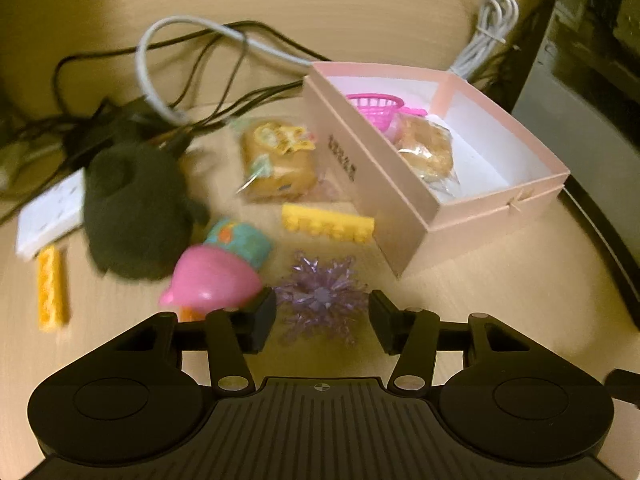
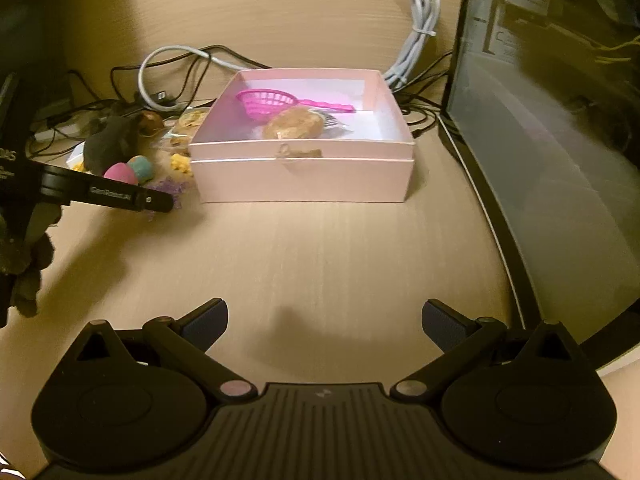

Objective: Organize objects
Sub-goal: 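Grasp the purple snowflake with the left tool while the right tool grasps the black plush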

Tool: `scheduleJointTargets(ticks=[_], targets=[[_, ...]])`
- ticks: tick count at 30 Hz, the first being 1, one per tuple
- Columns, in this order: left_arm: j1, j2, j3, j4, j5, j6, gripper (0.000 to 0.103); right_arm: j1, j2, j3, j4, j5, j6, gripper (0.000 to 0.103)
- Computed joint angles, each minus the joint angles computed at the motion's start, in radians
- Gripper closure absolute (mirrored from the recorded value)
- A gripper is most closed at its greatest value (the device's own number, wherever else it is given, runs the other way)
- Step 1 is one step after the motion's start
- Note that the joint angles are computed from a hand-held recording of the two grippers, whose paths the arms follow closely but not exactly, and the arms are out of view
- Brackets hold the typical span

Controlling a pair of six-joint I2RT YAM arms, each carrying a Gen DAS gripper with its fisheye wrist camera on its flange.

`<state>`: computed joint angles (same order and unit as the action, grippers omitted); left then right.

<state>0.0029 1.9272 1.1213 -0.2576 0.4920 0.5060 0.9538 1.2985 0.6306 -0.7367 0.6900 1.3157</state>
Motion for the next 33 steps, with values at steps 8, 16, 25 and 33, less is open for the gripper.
scheduleJointTargets(ticks=[8,16,25,33], targets=[[0.215,-0.146,-0.125,-0.129,0.158,0.040,0.048,-0.026,0.075,0.033,0.095,0.007,-0.099,0.000],[0.462,-0.169,-0.073,-0.251,0.171,0.040,0.048,-0.119,0.257,0.181,0.336,-0.041,-0.429,0.000],[0.692,-0.121,0.067,-0.408,0.219,0.153,0.048,-0.218,0.646,0.658,0.484,-0.154,-0.790,0.000],[0.767,0.024,0.249,-0.540,0.254,0.217,0.048,-0.323,1.078,1.325,0.148,-0.160,-0.740,0.000]])
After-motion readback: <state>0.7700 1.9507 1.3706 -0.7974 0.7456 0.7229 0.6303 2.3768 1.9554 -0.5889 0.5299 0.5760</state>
